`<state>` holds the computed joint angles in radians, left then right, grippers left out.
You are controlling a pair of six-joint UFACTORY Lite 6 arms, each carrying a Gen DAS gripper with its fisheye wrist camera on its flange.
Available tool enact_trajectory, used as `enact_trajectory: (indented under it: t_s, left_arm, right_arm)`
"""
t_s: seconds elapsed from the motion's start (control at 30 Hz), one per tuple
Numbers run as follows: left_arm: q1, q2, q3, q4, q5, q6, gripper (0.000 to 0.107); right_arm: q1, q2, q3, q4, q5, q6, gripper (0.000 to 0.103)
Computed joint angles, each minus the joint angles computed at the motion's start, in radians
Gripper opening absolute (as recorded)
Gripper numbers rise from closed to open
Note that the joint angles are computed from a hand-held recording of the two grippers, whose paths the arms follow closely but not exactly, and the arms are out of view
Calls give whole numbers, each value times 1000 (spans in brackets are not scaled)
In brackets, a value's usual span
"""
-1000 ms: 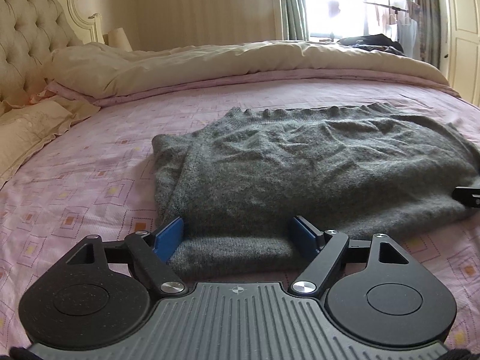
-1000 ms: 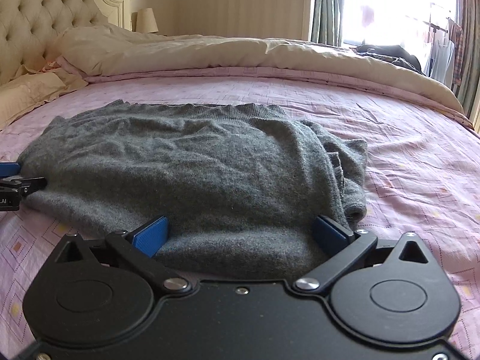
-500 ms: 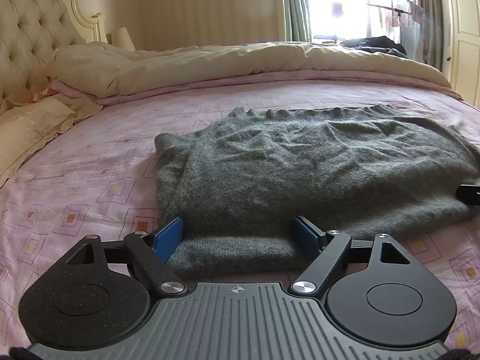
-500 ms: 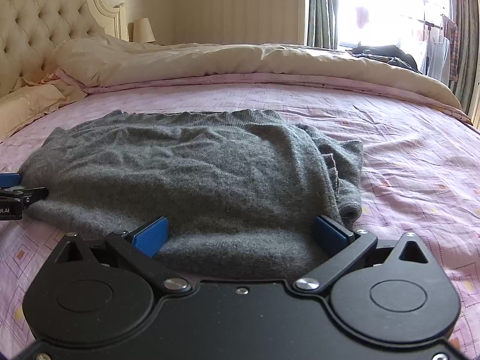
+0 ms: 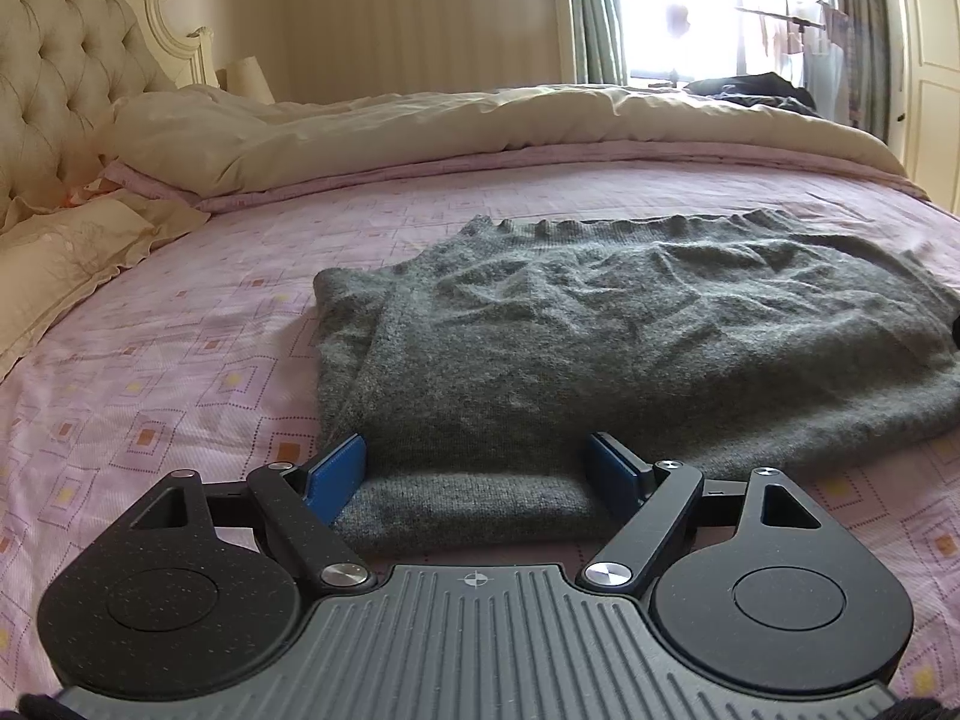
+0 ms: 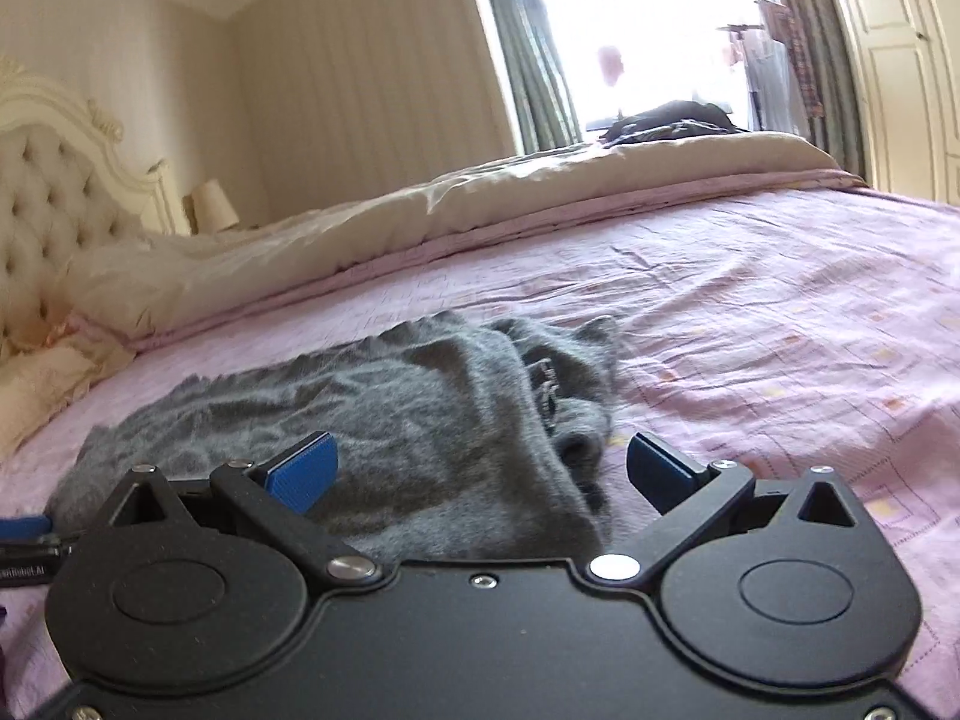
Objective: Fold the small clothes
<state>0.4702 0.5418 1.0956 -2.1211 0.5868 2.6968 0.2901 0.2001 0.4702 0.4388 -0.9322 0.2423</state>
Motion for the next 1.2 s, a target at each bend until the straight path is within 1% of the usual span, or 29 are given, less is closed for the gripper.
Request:
enact_trajectory:
  t_s: [0.07, 0.13, 0.17, 0.3, 0.4, 0.5, 0.63, 0.73, 0.8, 0.9, 0.97, 1.03, 1.13, 1.2]
  left_arm:
    - [-2, -2, -1, -1, -4, 0, 81]
    - [-5, -8, 0, 9, -14, -10, 81]
    - [-4, -10, 1, 18, -15, -19, 81]
    - [-8, -17, 8, 47, -34, -60, 81]
    - [-26, -53, -14, 38, -72, -76, 80]
    - [-47, -125, -45, 74, -118, -162, 80]
    - [-90, -267, -105, 82, -125, -214, 80]
    - [-159, -317, -81, 145, -181, -316, 80]
    - [-206, -310, -35, 219, -209, -436, 80]
    - [-272, -260, 55, 395, -261, -684, 80]
    - [-310, -222, 102, 463, -297, -784, 80]
    - [-350, -189, 139, 496, -343, -829, 80]
    - [-409, -142, 179, 488, -418, -824, 80]
    - [-429, -115, 202, 526, -440, -861, 80]
  right_arm:
    - [-78, 2, -18, -107, 2, 151, 102]
    - [-175, 25, -22, -258, -4, 325, 102]
    - [-202, 38, -27, -305, -35, 374, 102]
    - [-220, 50, -21, -365, -45, 384, 103]
    - [-235, 59, -25, -396, -69, 408, 103]
    - [-238, 67, -36, -406, -100, 423, 103]
    - [-242, 66, -45, -418, -115, 431, 103]
    - [-256, 75, -48, -445, -134, 445, 103]
    - [-261, 75, -55, -456, -147, 451, 103]
    - [-261, 78, -54, -458, -152, 453, 103]
    - [-260, 77, -56, -458, -155, 453, 103]
    - [-262, 78, -54, -467, -153, 455, 103]
    - [-278, 86, -46, -506, -153, 466, 103]
    - [-290, 90, -37, -535, -146, 472, 103]
